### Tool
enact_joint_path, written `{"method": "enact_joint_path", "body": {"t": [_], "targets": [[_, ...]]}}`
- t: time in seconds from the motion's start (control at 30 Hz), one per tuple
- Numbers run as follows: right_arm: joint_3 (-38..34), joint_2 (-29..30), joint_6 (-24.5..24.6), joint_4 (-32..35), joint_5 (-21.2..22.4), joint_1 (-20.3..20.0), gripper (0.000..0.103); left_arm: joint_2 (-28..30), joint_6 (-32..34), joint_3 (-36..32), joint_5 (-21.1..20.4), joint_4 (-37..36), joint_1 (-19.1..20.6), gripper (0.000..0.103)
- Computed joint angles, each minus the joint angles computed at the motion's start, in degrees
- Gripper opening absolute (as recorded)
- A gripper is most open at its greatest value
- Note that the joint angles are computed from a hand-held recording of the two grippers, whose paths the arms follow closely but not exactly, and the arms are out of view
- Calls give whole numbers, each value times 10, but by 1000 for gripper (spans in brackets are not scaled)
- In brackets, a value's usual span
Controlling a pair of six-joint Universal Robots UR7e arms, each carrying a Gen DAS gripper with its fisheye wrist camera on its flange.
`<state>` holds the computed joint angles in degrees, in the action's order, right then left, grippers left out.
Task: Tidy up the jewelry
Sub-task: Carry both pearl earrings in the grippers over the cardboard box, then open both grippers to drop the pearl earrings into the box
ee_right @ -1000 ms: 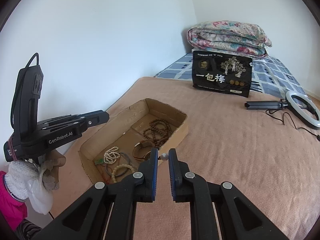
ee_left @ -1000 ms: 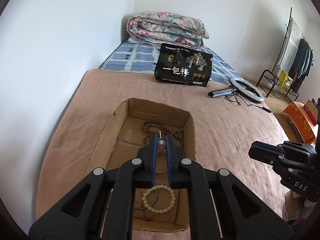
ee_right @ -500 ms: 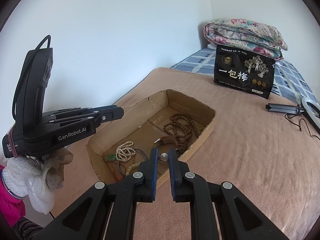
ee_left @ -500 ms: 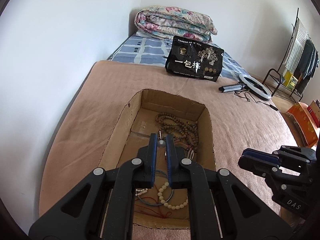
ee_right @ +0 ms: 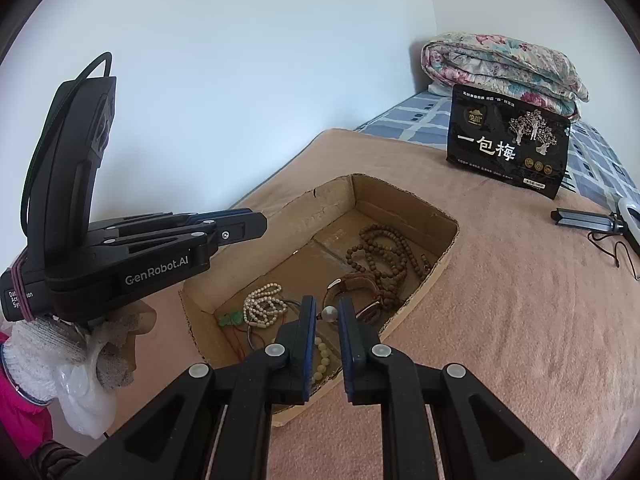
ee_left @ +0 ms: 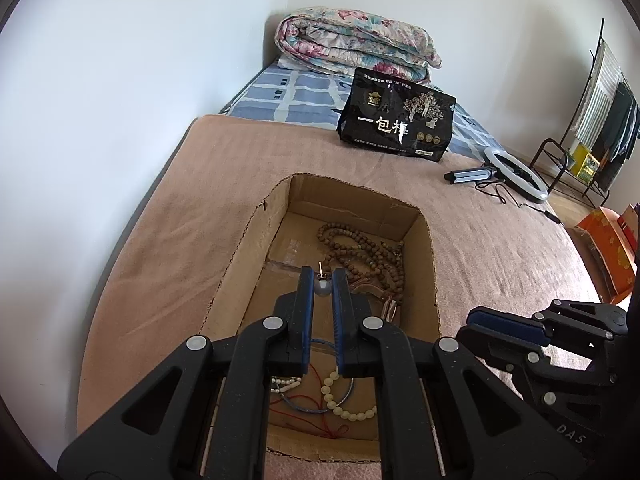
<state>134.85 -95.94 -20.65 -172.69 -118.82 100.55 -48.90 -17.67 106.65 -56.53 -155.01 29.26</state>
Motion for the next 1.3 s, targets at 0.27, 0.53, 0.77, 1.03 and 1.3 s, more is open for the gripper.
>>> {"method": "enact_joint_path", "body": {"t": [0.27, 0.53, 0.77, 1.03, 1.3], "targets": [[6, 0, -8, -24, -8, 5, 74, -3, -12, 1, 0, 0, 4, 30], [8, -1, -4, -22, -21, 10, 88, -5, -15, 2, 4, 0, 1, 36], [11, -11, 4, -15, -37, 17, 93, -9, -20, 3, 9, 2, -3, 36], [17, -41, 14, 3, -51, 30, 95, -25, -24, 14, 35, 6, -29, 36], [24, -80, 23, 29, -71, 47, 95, -51, -33, 32, 62, 14, -64, 36]]}}
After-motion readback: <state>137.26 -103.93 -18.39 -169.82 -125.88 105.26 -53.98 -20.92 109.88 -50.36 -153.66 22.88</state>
